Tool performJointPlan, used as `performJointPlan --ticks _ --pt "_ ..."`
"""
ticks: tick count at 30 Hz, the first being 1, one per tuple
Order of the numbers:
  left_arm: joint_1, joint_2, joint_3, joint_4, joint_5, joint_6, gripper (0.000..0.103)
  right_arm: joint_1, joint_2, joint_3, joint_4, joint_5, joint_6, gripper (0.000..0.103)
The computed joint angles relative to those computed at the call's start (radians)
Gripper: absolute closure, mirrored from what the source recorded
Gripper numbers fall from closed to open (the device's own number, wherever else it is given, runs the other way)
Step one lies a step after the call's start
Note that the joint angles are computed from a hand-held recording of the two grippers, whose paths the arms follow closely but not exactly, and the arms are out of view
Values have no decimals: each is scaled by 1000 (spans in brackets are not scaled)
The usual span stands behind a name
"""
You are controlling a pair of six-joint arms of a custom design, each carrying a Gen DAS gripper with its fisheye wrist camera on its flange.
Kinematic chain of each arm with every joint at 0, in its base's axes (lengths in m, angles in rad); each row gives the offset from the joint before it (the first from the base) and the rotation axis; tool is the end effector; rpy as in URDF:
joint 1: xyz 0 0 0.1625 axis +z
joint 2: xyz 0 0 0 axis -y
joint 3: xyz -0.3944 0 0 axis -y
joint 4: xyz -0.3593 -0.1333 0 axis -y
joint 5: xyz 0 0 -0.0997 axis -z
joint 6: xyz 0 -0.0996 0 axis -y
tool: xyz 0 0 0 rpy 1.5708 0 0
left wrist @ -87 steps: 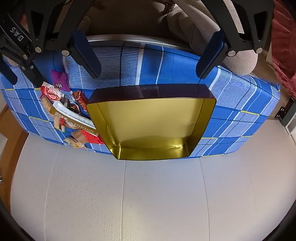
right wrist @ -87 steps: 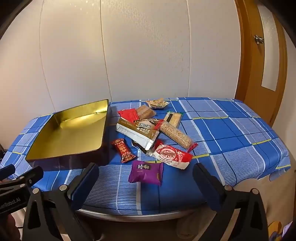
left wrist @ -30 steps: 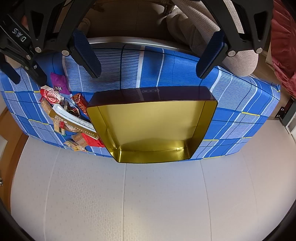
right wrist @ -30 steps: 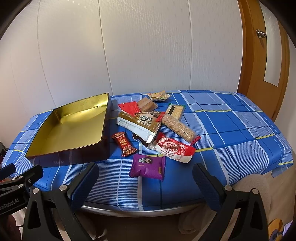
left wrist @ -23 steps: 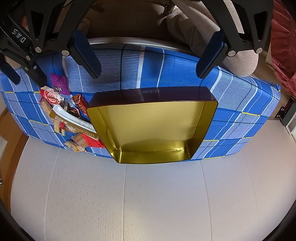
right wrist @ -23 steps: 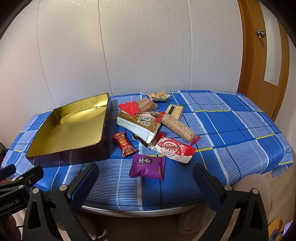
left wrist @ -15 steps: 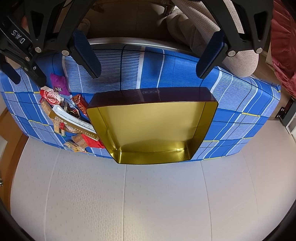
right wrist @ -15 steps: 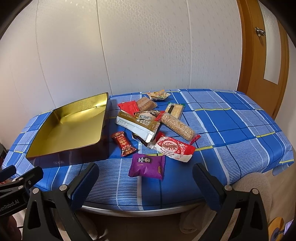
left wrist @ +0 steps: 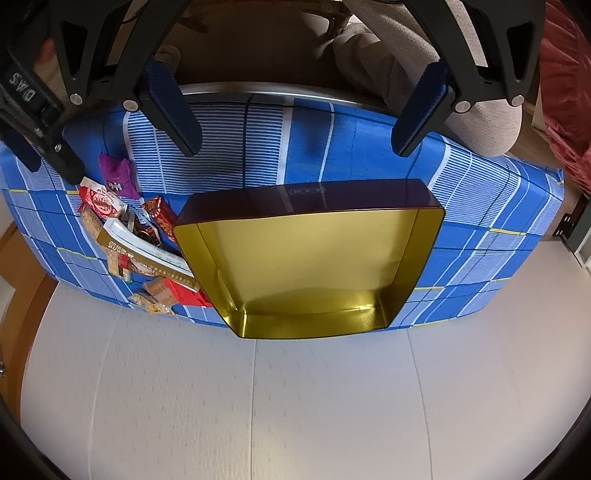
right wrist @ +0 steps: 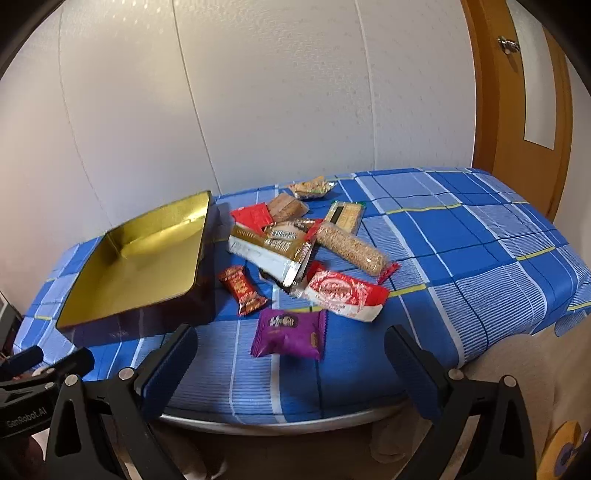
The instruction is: Organize snacks
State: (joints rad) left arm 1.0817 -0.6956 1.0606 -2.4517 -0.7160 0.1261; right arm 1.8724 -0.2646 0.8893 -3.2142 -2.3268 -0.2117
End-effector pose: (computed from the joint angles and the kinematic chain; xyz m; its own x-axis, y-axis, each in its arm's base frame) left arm -0.1718 -0.7665 0.2793 -0.6969 0.0766 -0.7131 0.5003 0.7643 -0.4069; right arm 0.2956 -0.7313 0.1024 -0.8161 0.2287 0.5307 -0.3348 0.5614 -0.7568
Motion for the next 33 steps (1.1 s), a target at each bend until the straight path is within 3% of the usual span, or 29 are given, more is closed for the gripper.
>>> performJointPlan --ticks 4,7,15,18,21,23,31,33 --pt "2 10 -13 -15 -13 32 0 -22 -28 46 -76 61 -1 0" --pt "6 16 -29 -12 -50 51 0 -39 -45 63 -90 57 25 0" --pt "14 66 -125 144 -88 13 0 -104 -134 123 84 93 244 0" --pt "18 83 -153 182 -106 10 0 -122 -141 101 149 100 282 7" --pt "16 101 -168 175 -97 39 0 -135 -133 51 228 116 275 13" --pt "21 116 -198 204 -129 45 0 -142 -129 23 271 150 263 18" --pt "23 149 -237 237 -134 58 0 -143 -13 -249 580 147 127 43" --pt "22 150 -233 221 -136 71 0 -147 25 -325 645 150 93 43"
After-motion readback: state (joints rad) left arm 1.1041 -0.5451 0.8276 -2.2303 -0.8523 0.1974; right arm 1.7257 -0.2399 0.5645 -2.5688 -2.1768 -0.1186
